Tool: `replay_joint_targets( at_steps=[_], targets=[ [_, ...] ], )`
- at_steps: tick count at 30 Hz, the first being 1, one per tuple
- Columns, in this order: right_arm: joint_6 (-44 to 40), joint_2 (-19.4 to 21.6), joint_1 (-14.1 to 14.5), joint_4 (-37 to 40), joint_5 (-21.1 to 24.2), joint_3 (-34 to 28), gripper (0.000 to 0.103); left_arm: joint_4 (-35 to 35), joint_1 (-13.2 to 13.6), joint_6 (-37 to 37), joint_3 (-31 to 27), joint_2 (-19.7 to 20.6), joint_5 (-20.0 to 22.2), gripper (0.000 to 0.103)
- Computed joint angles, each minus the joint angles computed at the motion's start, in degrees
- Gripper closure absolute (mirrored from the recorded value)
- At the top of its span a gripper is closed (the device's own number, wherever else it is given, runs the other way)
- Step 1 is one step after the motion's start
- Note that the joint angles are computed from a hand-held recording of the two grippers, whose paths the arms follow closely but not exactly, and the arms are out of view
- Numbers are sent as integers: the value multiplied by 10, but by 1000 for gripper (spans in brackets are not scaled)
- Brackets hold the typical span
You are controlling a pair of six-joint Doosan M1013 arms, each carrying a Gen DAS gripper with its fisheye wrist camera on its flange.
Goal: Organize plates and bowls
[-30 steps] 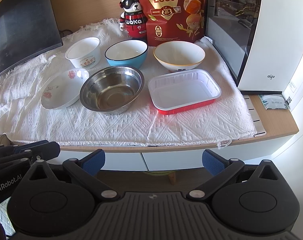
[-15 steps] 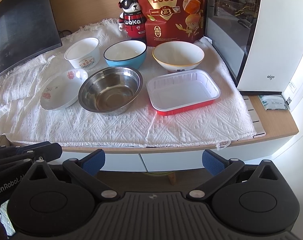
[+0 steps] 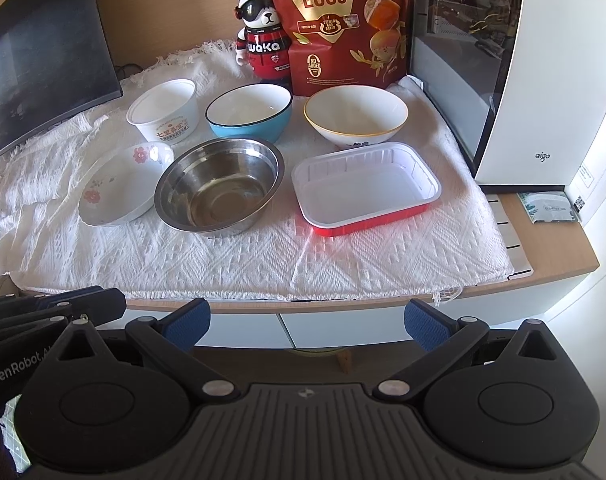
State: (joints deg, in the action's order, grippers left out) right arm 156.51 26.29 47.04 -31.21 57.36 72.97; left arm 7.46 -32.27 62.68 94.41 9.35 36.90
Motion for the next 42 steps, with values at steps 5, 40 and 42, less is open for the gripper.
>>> replay_joint_targets(
  at_steps=[5, 40, 42],
  targets=[
    [6, 4, -6, -5, -24, 0, 0, -75, 26, 39, -2, 8, -11, 90],
    [-176, 148, -58, 38, -18, -193, 0, -353, 159, 249, -177, 191, 112, 87],
    [-242, 151, -69, 60, -42, -196, 0, -330, 152, 204, -176, 190, 109, 86]
  ],
)
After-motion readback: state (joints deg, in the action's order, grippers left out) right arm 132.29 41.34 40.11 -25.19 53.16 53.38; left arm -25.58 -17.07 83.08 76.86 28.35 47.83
